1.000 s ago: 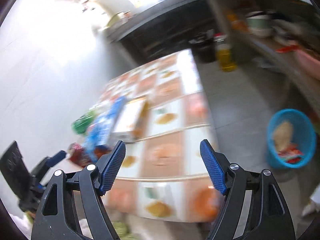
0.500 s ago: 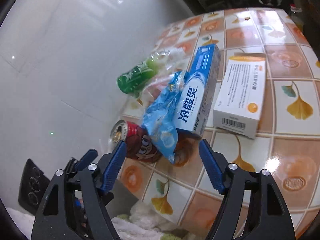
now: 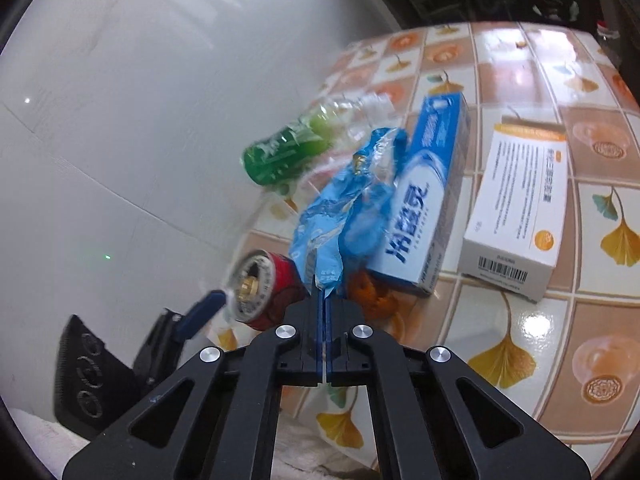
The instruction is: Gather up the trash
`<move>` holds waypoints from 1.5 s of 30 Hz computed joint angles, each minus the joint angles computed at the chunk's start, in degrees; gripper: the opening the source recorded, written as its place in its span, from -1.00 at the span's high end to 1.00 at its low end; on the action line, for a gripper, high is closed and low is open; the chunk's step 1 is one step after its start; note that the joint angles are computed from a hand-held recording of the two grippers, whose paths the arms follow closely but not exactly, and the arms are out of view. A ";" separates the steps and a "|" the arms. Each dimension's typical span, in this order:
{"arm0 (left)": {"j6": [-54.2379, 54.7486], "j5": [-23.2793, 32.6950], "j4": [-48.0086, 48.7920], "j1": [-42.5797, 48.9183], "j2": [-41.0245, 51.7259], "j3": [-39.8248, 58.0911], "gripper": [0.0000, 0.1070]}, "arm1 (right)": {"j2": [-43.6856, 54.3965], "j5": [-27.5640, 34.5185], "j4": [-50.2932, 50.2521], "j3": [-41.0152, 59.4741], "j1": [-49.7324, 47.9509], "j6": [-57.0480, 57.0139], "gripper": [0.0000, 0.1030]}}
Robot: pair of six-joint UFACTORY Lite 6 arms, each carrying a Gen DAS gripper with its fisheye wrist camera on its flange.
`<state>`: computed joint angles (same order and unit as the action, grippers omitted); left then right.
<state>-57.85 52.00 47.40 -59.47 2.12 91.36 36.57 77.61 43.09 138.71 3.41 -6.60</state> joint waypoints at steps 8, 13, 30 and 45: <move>-0.57 1.17 0.74 -1.18 -0.58 0.60 -0.49 | -9.66 1.39 2.49 -5.99 -6.12 -5.51 1.00; -1.17 2.68 3.15 -3.72 -2.01 1.36 -0.49 | -19.48 5.64 4.44 -14.89 -14.59 -10.81 1.00; 23.69 -11.16 -25.07 -5.36 14.28 17.36 -0.17 | -38.38 26.62 10.90 -34.83 -48.74 -25.12 1.00; 42.03 -14.46 -55.06 3.28 20.58 13.84 0.51 | -32.73 15.83 11.20 -44.40 -32.51 -23.68 1.00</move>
